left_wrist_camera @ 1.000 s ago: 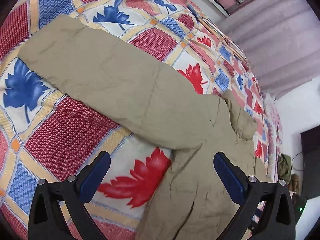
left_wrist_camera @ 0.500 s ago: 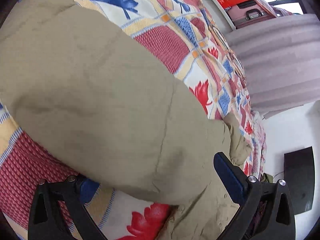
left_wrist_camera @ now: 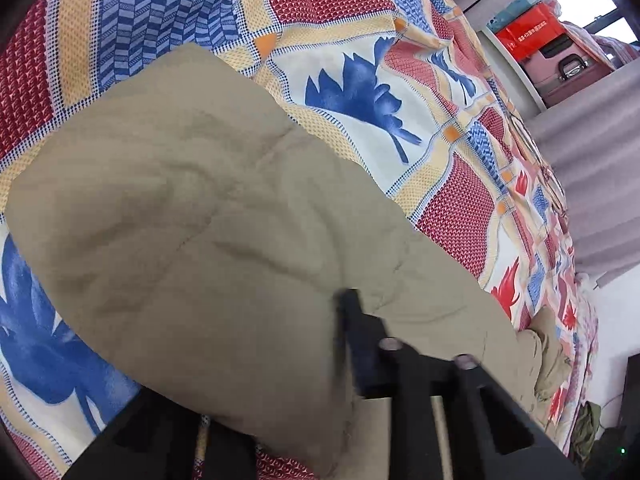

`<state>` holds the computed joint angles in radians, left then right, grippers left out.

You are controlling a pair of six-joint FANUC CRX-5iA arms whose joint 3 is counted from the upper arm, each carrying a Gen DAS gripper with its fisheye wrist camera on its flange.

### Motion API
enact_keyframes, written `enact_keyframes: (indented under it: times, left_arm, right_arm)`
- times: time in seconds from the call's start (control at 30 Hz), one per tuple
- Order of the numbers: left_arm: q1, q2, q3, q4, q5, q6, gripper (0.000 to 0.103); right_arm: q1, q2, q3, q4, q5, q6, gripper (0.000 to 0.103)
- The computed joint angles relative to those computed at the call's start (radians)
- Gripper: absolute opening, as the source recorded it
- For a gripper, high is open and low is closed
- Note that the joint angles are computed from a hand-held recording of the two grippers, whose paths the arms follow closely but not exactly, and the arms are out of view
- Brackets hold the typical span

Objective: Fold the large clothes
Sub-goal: 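Grasp the sleeve nearest the left tool with the left gripper, then fold the held sleeve across the jacket front with the left gripper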

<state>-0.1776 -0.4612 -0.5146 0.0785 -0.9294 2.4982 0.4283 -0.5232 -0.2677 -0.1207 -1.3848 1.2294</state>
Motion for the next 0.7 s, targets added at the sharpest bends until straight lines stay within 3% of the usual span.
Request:
enact_keyframes:
  times: [0.03,0.1,0.27,0.37,0.57,0.7]
  left_arm:
    - [-0.007,-0.005,0.012,-0.019,-0.019,0.022,0.013]
    - [-0.070,0.006,0.094,-0.142,-0.094,0.102,0.013]
    - [-0.269,0.025,0.284,-0.363,-0.229,0.160,0.013]
    - [-0.365,0.058,0.385,-0.428,-0.247,0.151,0.013]
    - [-0.529,0.218,0.607,-0.479,-0.191,0.066,0.013]
    - [-0.597,0.368,0.754,-0.433,-0.134,-0.032,0.013]
  right_arm:
    - [-0.005,0.022,0.008,-0.018,-0.004,0.001,0.042]
    - [-0.038,0.074,0.024,-0.083,-0.027,-0.004,0.009]
    - [-0.045,0.070,-0.021,-0.142,0.039,0.005,0.008]
    - [-0.076,0.095,-0.023,-0.209,0.042,0.044,0.008]
    - [-0.139,0.155,0.009,-0.310,-0.023,0.138,0.008]
    - [-0.294,0.152,0.057,-0.429,-0.141,0.210,0.008]
